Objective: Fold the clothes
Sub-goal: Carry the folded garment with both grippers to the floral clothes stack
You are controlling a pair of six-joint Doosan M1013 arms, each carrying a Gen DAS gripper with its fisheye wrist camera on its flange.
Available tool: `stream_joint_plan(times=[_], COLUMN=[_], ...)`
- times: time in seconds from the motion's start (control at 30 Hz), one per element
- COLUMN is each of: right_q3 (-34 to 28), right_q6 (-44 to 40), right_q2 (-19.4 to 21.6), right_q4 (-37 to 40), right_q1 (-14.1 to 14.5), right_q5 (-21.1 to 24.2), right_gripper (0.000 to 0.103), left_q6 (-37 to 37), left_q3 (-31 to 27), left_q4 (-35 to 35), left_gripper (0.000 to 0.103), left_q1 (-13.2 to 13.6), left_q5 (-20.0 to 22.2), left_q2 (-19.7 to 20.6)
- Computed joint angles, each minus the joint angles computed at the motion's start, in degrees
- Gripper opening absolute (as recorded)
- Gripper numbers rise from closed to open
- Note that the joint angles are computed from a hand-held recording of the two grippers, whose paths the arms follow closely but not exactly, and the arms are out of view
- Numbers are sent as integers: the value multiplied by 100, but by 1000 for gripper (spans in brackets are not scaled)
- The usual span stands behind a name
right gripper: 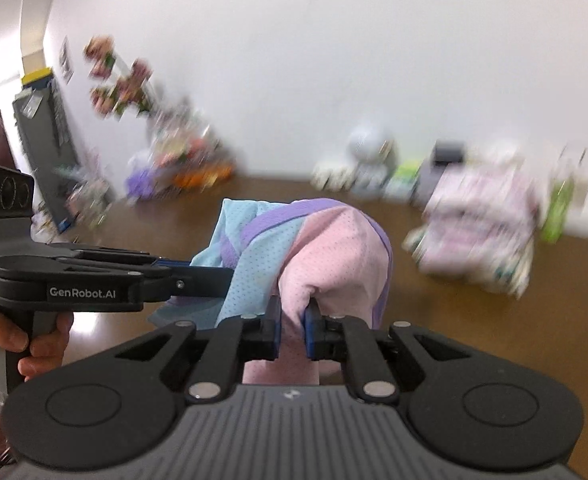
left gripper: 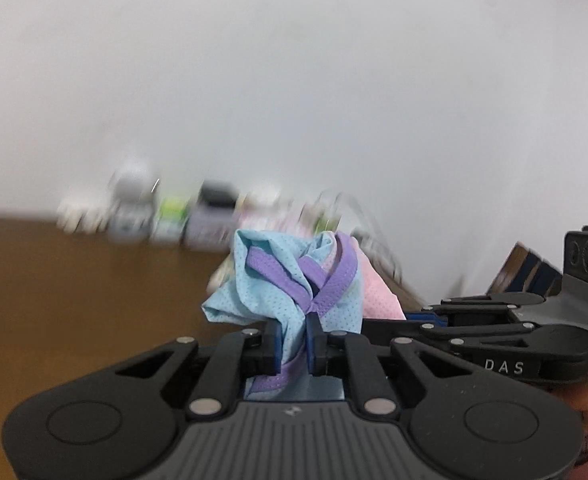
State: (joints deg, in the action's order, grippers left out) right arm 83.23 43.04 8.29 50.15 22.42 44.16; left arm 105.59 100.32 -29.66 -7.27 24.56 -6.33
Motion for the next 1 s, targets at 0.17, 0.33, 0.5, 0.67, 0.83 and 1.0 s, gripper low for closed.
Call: stream_joint_plan(times=[0.17,0.33,0.5,0.67,0.83,1.0], right_q3=[-1130,-2483,-3122,-3272,-3127,-3100], right_q6=[480,1679,2337,2507,2515,2145], right_q2=[593,1530,2237,2561,2541,2495], right_q4=[-216,-888,-820,-468,-188,314], right_q1=[-198,-382,-585,-749,-814,-778], right_q5=[-122,74,579,742,772,799], right_gripper=[10,11,11,11,12,12], left_q6=[-38,-871,-1489,-1201,-1180,-1020], left_q3=[-1252,-2603,-3110,-2944,-2876,-2620], left_q4=[161,805,1209,427,-103,-292], left_gripper=[10,10,10,10,11,11], left_q1=[-111,-142,-147,19,133,124], left_q5=[154,934,1404,1370,1375,977], left_q2=[932,2046,2637,2692,2708,2531])
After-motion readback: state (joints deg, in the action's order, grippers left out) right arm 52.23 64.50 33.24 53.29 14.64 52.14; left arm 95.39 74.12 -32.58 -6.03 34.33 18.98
